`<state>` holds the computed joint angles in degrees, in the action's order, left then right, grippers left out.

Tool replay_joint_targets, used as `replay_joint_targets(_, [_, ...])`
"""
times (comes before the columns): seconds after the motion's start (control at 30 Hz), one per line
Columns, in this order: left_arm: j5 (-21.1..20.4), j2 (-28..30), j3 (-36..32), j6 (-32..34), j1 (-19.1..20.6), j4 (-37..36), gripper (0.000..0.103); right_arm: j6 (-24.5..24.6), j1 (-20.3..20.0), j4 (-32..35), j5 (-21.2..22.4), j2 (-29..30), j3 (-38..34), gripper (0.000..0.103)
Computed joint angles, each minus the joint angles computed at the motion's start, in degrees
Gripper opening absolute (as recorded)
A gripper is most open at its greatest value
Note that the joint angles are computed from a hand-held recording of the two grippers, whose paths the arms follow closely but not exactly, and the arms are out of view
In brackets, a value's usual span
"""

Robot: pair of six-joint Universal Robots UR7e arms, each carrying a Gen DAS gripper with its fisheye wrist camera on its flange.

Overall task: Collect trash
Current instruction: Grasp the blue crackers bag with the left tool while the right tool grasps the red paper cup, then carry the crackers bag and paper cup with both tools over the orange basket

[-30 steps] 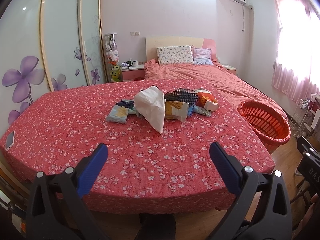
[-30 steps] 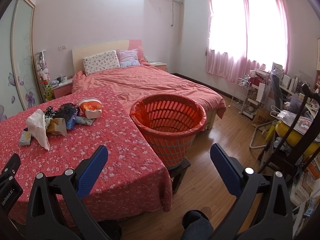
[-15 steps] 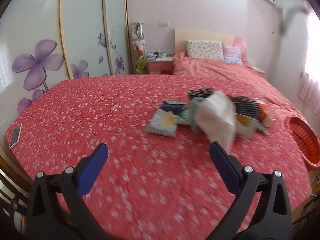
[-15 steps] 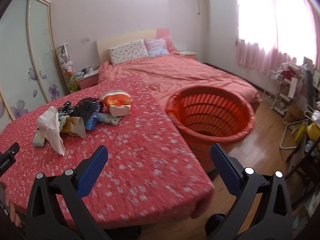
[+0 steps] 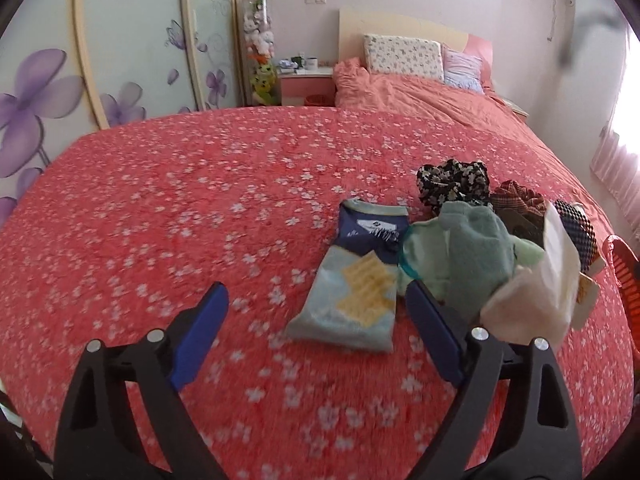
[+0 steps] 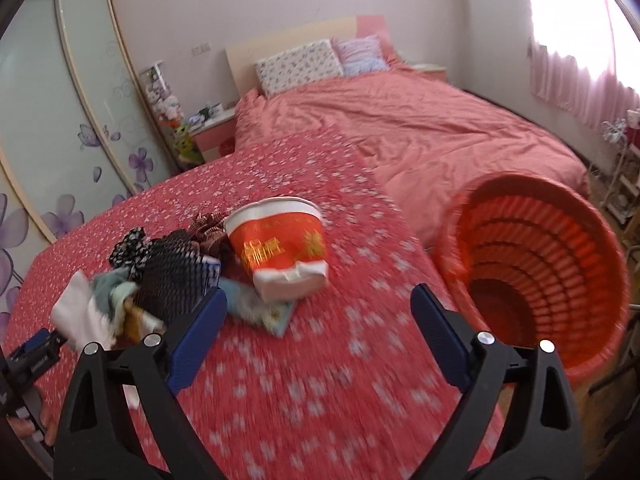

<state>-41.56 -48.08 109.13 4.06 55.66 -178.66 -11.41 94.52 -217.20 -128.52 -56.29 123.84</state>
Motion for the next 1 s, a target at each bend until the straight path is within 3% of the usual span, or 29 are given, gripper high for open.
replay_joint_targets(0.13, [-1.6, 1.8, -2.3, 2.0, 0.8, 1.1, 0.088, 0.8, -1.3, 6.8, 2.1, 0.8, -3.5, 0.093])
replay_joint_targets(0.33, [-1.6, 4.3, -5.0, 3.2, 1.4, 2.9, 0.083, 2.5, -2.2, 14.0, 1.1, 2.2, -7.1, 0.093])
replay_joint_targets(0.47, [-2.5, 4.7, -6.7, 1.6, 2.3, 5.6, 0.073, 2.6, -2.8, 15.0, 1.9, 1.8, -6.9, 0.085])
replay_joint_targets(0.6, [-3.2, 4.6, -7.2, 1.3, 2.9, 6.0, 0.070, 3.1, -3.0, 15.1, 2.9, 1.8, -7.1, 0.084])
replay_joint_targets(0.7, [-3.9, 4.3, -7.2, 1.2, 3.2, 6.4, 0.069, 2.9, -3.1, 16.0, 3.8, 1.7, -7.5, 0.070])
replay_joint_targets(0.8, [-5.4, 4.0, -7.4, 1.1, 3.6, 7.4, 0.056, 1.8, -2.8, 15.1, 3.5, 2.0, -7.3, 0.070])
replay_joint_targets(1.0, [-6.1, 3.3, -6.8, 1.4, 3.6, 6.8, 0.049, 0.1, -2.3, 12.5, 3.8, 1.6, -6.4, 0.070])
